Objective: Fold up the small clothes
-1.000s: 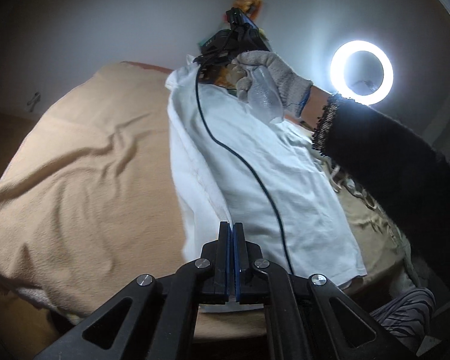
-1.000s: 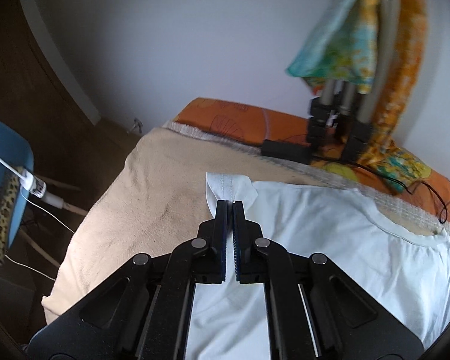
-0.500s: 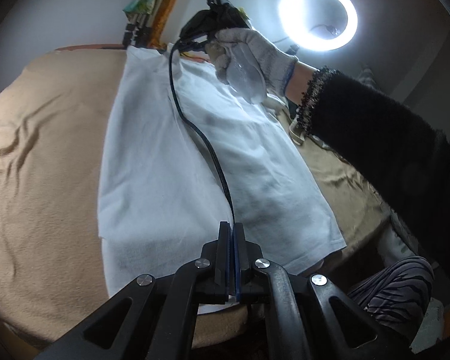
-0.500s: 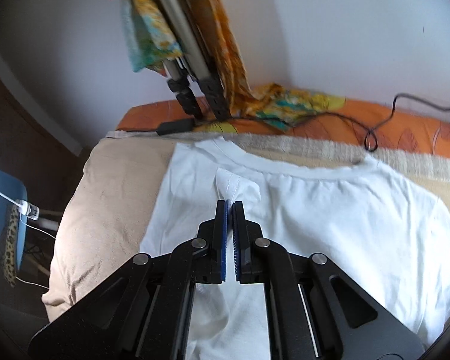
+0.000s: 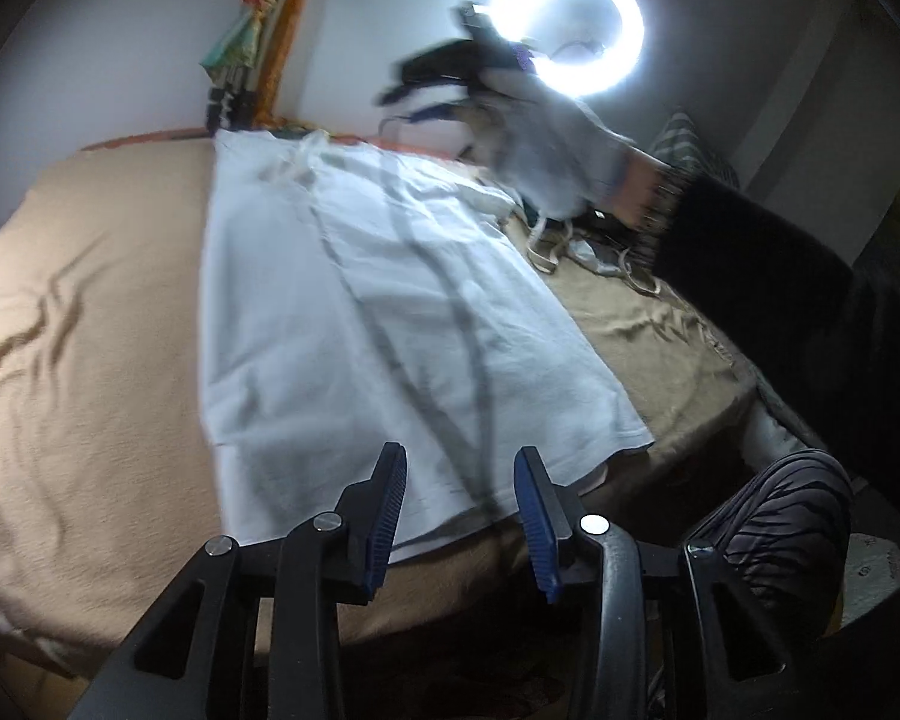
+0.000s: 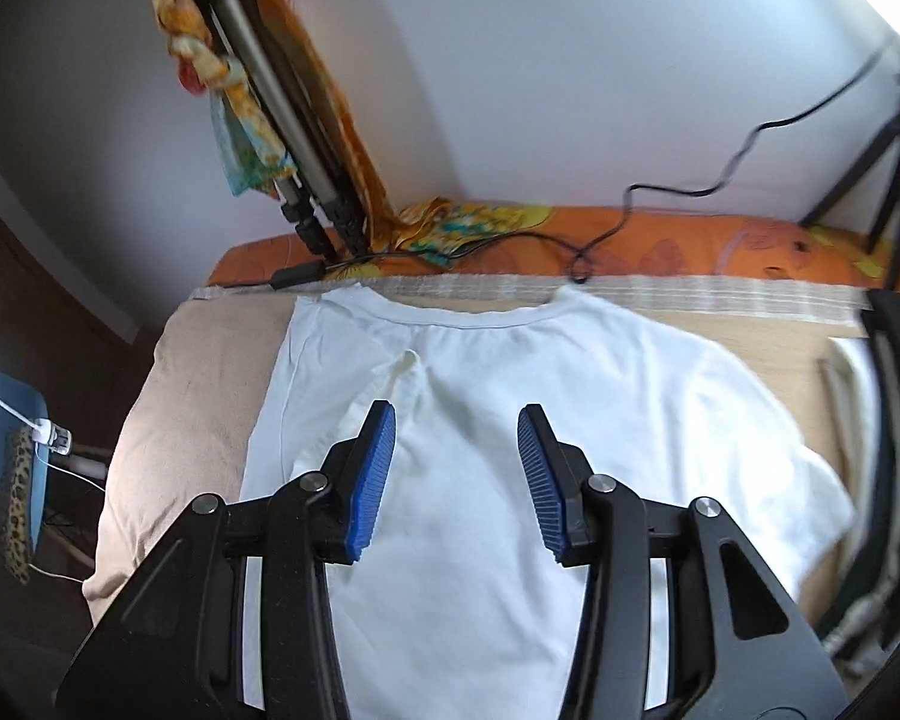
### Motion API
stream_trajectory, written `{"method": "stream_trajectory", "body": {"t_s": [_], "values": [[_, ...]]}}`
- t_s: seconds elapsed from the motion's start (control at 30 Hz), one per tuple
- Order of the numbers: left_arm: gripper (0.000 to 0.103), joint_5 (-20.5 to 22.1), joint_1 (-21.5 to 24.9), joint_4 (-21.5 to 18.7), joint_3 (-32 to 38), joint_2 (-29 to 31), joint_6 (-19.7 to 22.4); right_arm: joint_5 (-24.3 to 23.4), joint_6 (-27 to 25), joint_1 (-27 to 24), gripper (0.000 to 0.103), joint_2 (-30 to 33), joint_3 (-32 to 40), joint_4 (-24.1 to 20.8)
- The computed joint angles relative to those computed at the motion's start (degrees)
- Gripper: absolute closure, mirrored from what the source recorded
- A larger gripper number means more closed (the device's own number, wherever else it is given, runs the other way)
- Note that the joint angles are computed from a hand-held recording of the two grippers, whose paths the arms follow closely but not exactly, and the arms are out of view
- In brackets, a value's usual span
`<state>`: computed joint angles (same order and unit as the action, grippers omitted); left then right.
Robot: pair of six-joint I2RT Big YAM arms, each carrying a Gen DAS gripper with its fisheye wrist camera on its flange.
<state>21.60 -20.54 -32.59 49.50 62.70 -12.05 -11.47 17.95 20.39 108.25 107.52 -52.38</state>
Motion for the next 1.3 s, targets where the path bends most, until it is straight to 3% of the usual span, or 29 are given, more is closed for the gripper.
{"method": "stream_trajectory", "body": {"t_s": [0.3, 0.57, 0.83, 1.07, 1.2, 1.23, 1.3], "values": [[0.067, -4.95, 3.69, -1.19, -3.81, -4.82, -2.94, 0.86, -1.39, -2.92, 0.058, -21.27, -18.48, 4.49], [0.068, -9.01, -1.72, 0.64, -3.54, -4.71, -3.00, 2.60, -5.29, -6.02, 0.058, -33.72, -30.05, 4.34], [0.068, -12.32, -13.14, 4.26, 1.97, 2.08, -1.83, -2.86, -6.90, -14.54, 0.058, -39.56, -36.81, 3.33], [0.067, -12.99, -21.20, 3.57, 8.60, 10.92, 0.91, -7.21, -10.25, -20.69, 0.058, -41.00, -40.08, 1.79], [0.060, -13.35, -24.79, 1.96, 12.20, 15.92, 2.15, -8.66, -11.59, -22.80, 0.058, -40.78, -40.73, 1.57], [0.054, -14.35, -25.65, 1.39, 13.24, 17.37, 2.69, -9.06, -11.70, -23.11, 0.058, -40.60, -40.76, 1.63], [0.052, -16.49, -26.72, 0.92, 14.37, 19.18, 3.44, -10.13, -12.08, -23.68, 0.058, -40.09, -40.76, 1.79]]}}
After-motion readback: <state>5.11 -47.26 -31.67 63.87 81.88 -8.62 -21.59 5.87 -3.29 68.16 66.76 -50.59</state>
